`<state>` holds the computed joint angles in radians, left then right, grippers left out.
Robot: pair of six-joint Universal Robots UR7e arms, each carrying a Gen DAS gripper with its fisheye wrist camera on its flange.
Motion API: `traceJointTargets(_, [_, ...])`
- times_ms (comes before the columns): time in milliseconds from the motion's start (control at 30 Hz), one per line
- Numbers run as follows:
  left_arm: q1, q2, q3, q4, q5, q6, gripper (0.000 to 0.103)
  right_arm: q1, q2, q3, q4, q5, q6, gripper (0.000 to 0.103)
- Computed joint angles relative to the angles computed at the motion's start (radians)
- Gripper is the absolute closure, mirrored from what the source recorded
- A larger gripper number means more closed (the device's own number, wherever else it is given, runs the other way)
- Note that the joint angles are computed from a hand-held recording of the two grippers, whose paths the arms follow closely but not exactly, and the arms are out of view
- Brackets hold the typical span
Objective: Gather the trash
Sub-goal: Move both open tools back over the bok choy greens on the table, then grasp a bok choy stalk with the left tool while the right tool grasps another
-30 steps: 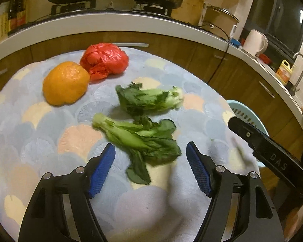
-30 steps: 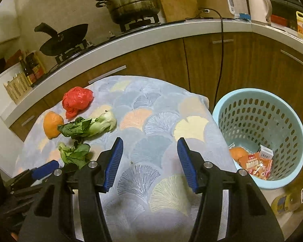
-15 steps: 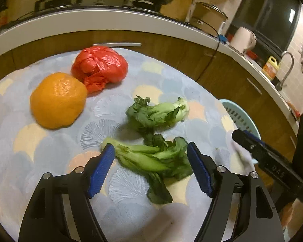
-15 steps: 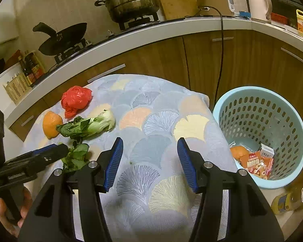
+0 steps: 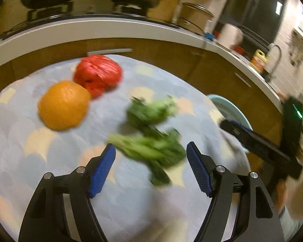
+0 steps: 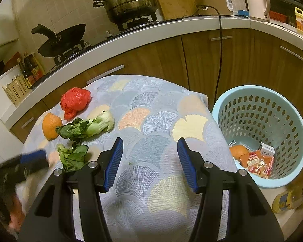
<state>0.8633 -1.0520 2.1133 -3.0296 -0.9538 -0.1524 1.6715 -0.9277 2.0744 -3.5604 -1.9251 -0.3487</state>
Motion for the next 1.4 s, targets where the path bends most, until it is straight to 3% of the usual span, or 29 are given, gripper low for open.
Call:
traceJointTargets(67, [0.021,0.015,-0.032,0.031,0.024,-0.002,0.032,-0.002,-0.002,-0.002,0.016,0.003,0.006,0.051])
traceJointTargets(200, [0.058,0.025,-0.054,0.053,-0.063,-0.004,0.032,-0.008,-0.008,0.000,0.023,0.017,0.014,0.051])
traceJointTargets(300, [0.071,-0.011,-0.028,0.082,-0.187,-0.014,0.032,-0.009,-0.008,-0.002,0.025,0.016,0.020,0.051])
traceJointTargets(433, [0.052,-0.064,0.028,0.129,-0.300,0.014,0.032,-0.010,-0.007,-0.004,0.025,0.018,0.020,0.051])
traceJointTargets(500, [0.034,-0.080,0.042,0.155,-0.320,0.033,0.033,-0.012,-0.007,-0.004,0.022,0.022,0.022,0.051])
traceJointTargets(633, [-0.020,-0.057,0.044,0.135,-0.163,0.048,0.032,-0.014,-0.008,-0.003,0.025,0.026,0.025,0.051])
traceJointTargets(800, [-0.025,0.049,-0.047,0.188,-0.041,0.054,0.034,-0.016,-0.020,-0.007,0.084,0.061,0.002,0.051])
traceJointTargets(933, [-0.042,0.107,-0.076,0.198,0.060,0.073,0.052,-0.016,-0.035,-0.041,0.230,0.110,-0.050,0.051])
traceJointTargets(1000, [-0.051,0.112,-0.075,0.199,0.093,0.070,0.074,0.000,-0.022,-0.075,0.266,0.090,-0.084,0.051])
traceJointTargets(1100, [-0.035,0.070,-0.051,0.172,0.044,0.039,0.076,0.008,-0.008,-0.140,0.348,0.118,-0.075,0.051])
traceJointTargets(1267, [-0.033,-0.022,0.057,0.064,0.045,-0.039,0.076,0.016,0.059,-0.262,0.494,0.151,-0.028,0.051])
traceJointTargets(1400, [-0.034,-0.095,0.137,0.006,0.101,-0.094,0.076,0.010,0.097,-0.309,0.564,0.190,-0.012,0.051])
